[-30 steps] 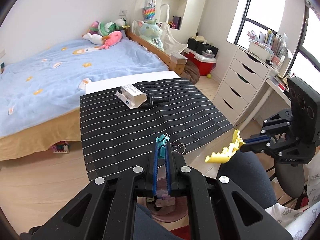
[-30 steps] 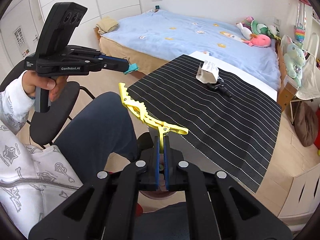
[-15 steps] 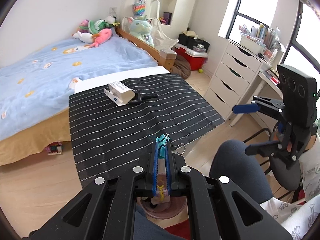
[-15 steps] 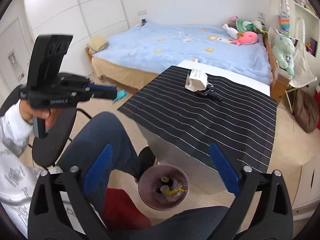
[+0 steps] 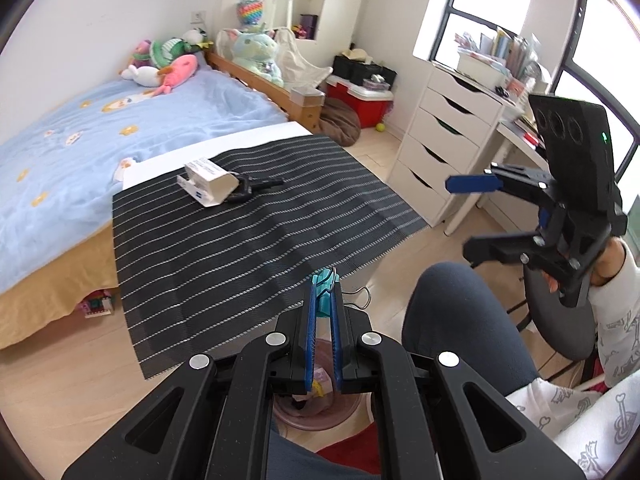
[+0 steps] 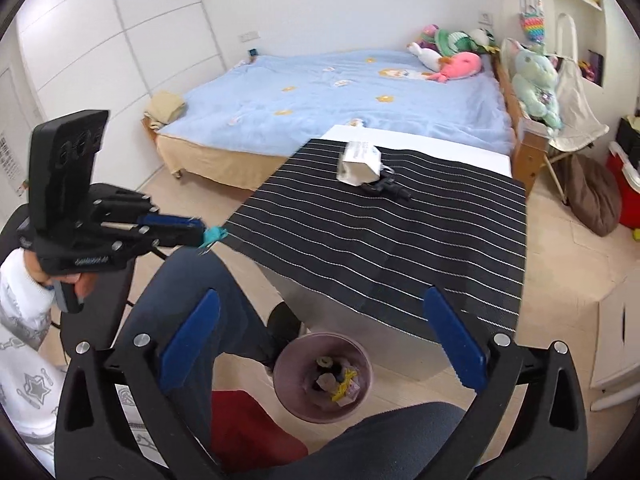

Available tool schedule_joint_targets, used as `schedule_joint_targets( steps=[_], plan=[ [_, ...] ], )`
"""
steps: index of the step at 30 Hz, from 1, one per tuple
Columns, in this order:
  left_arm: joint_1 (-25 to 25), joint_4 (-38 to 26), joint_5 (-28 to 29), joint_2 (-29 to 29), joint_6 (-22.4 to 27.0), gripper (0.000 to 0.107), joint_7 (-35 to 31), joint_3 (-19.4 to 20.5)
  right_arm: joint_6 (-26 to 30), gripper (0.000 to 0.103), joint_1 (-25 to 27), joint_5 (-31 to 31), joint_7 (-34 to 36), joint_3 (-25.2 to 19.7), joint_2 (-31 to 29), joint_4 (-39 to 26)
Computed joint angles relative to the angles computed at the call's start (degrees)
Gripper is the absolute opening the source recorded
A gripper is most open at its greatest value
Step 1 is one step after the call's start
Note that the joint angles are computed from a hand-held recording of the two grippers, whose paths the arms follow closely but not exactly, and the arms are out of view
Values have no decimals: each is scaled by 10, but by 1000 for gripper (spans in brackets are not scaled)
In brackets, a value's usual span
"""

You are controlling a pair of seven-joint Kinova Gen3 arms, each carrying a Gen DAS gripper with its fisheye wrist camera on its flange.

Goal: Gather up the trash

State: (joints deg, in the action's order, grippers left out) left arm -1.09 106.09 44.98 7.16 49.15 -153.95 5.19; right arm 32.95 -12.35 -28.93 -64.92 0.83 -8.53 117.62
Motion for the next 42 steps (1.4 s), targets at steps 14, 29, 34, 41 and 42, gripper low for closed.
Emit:
schedule_joint_targets(
  steps=[14,29,34,41,42],
  plan=[
    [27,-1,-35,3,4,7,9,13,-14,100,4,4,-12,23,-16,22],
    [25,16,-8,8,-30,95,8,13,-16,100,12,-21,8,24,-17,28],
    [23,19,-2,8,-46,95,13,13,-22,100,7,-5,-4,14,-18,27],
    [18,24,6,6,-66,95,8,15,-25,100,1,18,-19,8,-17,22],
    [18,24,7,6,-68,95,8,14,-25,100,0,19,-21,8,-16,20]
  ],
)
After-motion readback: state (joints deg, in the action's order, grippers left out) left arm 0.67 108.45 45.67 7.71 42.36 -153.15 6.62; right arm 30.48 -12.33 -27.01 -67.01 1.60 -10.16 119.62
